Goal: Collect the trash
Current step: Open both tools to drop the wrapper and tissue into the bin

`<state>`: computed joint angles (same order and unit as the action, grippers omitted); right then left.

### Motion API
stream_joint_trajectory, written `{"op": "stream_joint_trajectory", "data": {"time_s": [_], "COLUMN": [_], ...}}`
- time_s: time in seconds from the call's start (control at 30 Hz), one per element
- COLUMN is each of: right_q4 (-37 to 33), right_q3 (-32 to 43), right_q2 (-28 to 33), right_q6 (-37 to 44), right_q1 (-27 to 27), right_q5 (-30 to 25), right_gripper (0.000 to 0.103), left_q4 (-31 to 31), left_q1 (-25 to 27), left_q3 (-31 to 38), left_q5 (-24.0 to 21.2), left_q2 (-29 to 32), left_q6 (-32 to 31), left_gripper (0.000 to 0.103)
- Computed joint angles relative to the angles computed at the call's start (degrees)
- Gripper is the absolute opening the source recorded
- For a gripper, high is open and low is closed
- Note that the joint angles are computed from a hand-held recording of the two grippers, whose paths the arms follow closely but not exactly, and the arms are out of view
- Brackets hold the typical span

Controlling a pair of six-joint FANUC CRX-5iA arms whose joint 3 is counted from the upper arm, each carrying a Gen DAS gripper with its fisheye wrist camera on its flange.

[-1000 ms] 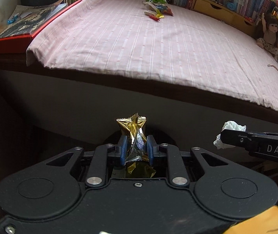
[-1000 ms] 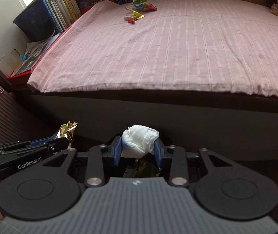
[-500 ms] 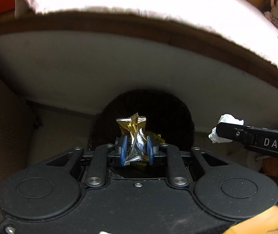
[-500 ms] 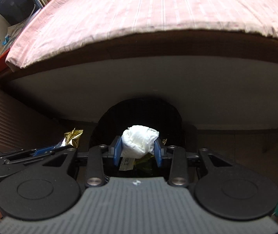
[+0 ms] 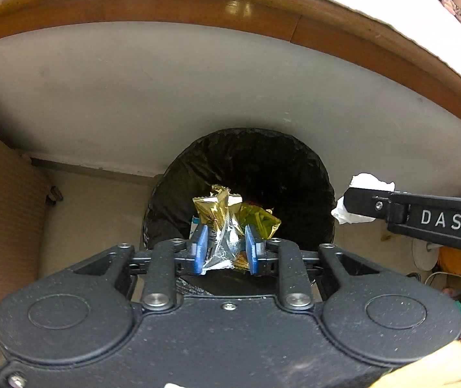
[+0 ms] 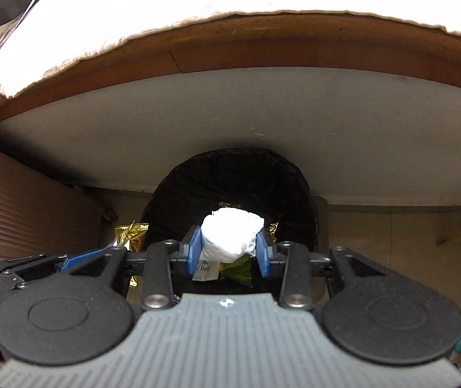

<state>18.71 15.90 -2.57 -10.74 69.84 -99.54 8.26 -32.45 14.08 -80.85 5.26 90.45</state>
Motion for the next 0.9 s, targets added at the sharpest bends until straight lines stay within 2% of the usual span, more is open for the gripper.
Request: {"op": "stream_joint_trajectory", "data": {"time_s": [0.07, 0.1, 0.13, 0.17, 0.2, 0.37, 0.77, 0.9], "right_q4": [0.0, 0.0, 0.1, -0.1, -0.1, -0.1, 1.4, 3.2], "right_q3": [0.4, 0.4, 0.2, 0.7, 0.6, 1.5, 4.0, 6.9], "right_q2": [0.3, 0.3, 0.0, 0.3, 0.2, 1.0, 1.7, 2.8], "right_q6": [0.2, 0.2, -0.2, 0.1, 0.0, 0.4, 1.1, 1.7], "right_q1": [-0.3, -0.4, 0.0, -0.4, -0.4, -1.2, -2.1, -2.1], "right_q5": [-0.1, -0.1, -0.2, -0.4, -0.4, -0.6, -3.0, -4.9], "right_gripper": [0.048, 0.049, 0.05, 0.057, 0.059, 0.063, 0.068, 0.069], "left_q4": [0.3, 0.4, 0.4, 0.5, 0.6, -0.1, -2.5, -2.4], "left_q1": [0.4, 0.5, 0.6, 0.6, 0.8, 0.6, -0.6, -0.4], "left_q3": [-0.7, -0.7, -0.7, -0.9, -0.9, 0.3, 7.4, 10.7], "left_q5": [0.7, 0.8, 1.0, 1.3, 1.4, 1.3, -1.5, -2.0], "left_q2": [-0.3, -0.3, -0.3, -0.5, -0.5, 0.3, 1.8, 2.8], "left_q6": [0.1, 0.2, 0.4, 0.4, 0.3, 0.8, 2.8, 2.6], "left_gripper": [0.035, 0.048, 0.054, 0.054, 0.056, 0.062, 0.074, 0.076]}}
